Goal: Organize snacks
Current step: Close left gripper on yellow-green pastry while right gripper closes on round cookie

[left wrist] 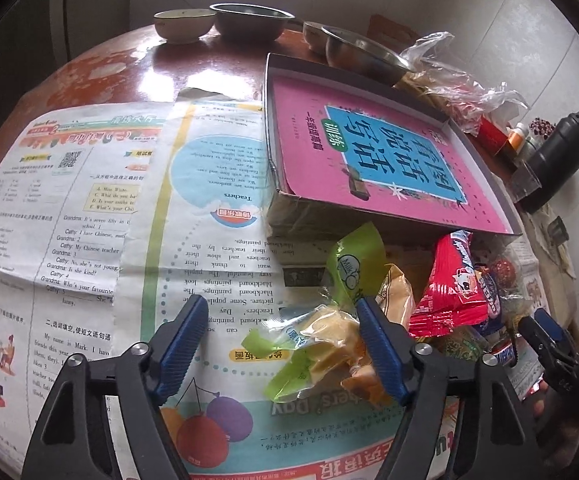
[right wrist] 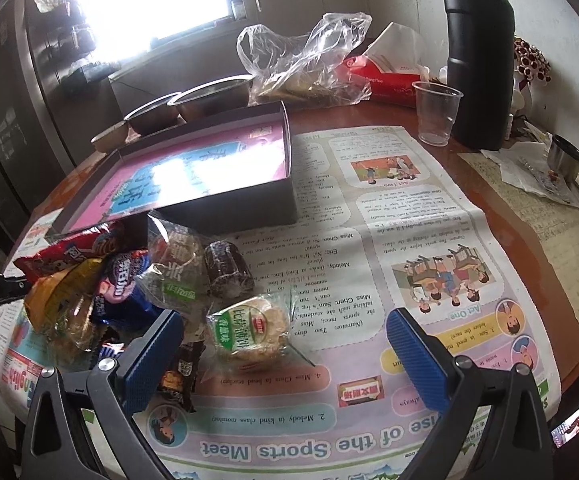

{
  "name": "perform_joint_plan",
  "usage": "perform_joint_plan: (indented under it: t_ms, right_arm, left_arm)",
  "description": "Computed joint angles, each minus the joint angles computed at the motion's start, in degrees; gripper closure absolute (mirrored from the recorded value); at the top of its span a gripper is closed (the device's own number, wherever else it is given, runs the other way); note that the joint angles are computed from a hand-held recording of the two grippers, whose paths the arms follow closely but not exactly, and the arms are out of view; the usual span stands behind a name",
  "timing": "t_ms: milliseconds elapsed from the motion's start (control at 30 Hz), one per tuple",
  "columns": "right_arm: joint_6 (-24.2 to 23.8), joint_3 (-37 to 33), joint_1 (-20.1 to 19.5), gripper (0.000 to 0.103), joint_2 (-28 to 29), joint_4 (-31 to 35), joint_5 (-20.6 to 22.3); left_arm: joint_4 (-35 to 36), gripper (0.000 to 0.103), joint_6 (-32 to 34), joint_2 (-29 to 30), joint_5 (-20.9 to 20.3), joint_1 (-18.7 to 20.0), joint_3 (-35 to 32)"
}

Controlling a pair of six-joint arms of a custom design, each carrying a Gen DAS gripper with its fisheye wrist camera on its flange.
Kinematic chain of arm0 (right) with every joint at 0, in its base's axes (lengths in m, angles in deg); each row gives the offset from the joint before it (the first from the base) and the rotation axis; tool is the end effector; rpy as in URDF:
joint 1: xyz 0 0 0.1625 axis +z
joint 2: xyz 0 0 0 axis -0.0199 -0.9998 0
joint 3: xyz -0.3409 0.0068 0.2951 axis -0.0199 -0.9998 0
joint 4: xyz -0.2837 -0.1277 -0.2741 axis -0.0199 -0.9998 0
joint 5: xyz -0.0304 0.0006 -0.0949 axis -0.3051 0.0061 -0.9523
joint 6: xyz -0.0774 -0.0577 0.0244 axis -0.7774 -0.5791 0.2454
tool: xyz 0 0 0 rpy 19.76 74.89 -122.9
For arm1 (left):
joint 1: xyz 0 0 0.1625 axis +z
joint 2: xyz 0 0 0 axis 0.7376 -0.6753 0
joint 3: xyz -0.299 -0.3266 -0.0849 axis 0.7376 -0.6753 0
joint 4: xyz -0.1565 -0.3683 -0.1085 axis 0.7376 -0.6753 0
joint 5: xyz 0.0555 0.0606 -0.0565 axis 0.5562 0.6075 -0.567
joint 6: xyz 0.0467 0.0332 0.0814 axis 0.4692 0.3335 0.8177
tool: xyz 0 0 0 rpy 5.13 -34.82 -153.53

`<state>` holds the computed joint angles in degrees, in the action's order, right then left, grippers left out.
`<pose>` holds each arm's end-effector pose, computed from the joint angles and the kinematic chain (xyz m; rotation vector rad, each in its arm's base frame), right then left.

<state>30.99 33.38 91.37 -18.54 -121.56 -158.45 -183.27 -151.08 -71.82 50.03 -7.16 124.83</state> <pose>0.1099 -0.5672 0.1909 0.8645 -2.4705 0.6308 -0.1958 -0.4509 0.1115 -0.4092 2.2685 -0.9869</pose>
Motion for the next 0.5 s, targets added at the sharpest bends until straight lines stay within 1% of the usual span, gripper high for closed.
perform_joint_plan:
  t_ms: [100, 167, 200, 267, 300, 367, 400, 467, 500]
  right_arm:
    - [-0.7, -0.4, 0.3, 0.003, 0.9, -0.6, -1.7]
    - [-1.1, -0.6, 0.4, 0.009, 1.4, -1.3, -2.6]
    - [-1.7, -0.7, 0.5, 0.01, 1.5, -1.3, -2.8]
    - [-2.8, -0.5, 0.6, 0.017, 1.6, -1.7, -3.0]
    - [-4.1, -0.3, 0.7, 0.018, 1.7, -2.1, -3.0]
    - [-6.7, -0.1, 0.8, 0.028, 2.0, -2.6, -2.9]
    - [-7.5, -0.1, 0.9, 0.029, 2.3, -2.6, -3.1]
    - [-9.4, 0.2, 0.9, 0.038, 2.5, -3.7, -2.8]
    - [-9.6, 0.2, 0.9, 0.04, 2.5, -3.2, -2.4]
  left_arm:
    - [2.4, 0.032, -0.2, 0.5, -0.2, -0.2, -0.9]
    - [2.6, 0.033, 0.2, 0.8, -0.5, -0.3, -1.1]
    - [2.6, 0.033, 0.4, 0.9, -0.7, -0.4, -1.2]
    - [2.4, 0.033, 1.3, 1.1, -1.2, -0.6, -1.2]
    - [2.5, 0.033, 1.6, 1.2, -1.3, -0.7, -1.3]
    - [3.0, 0.033, 1.8, 1.5, -1.3, -0.9, -1.4]
    - [3.5, 0.033, 1.7, 1.6, -1.3, -0.9, -1.6]
    - [4.1, 0.033, 1.6, 1.7, -1.0, -1.0, -1.8]
    - [4.4, 0.033, 1.4, 1.8, -0.8, -1.0, -1.9]
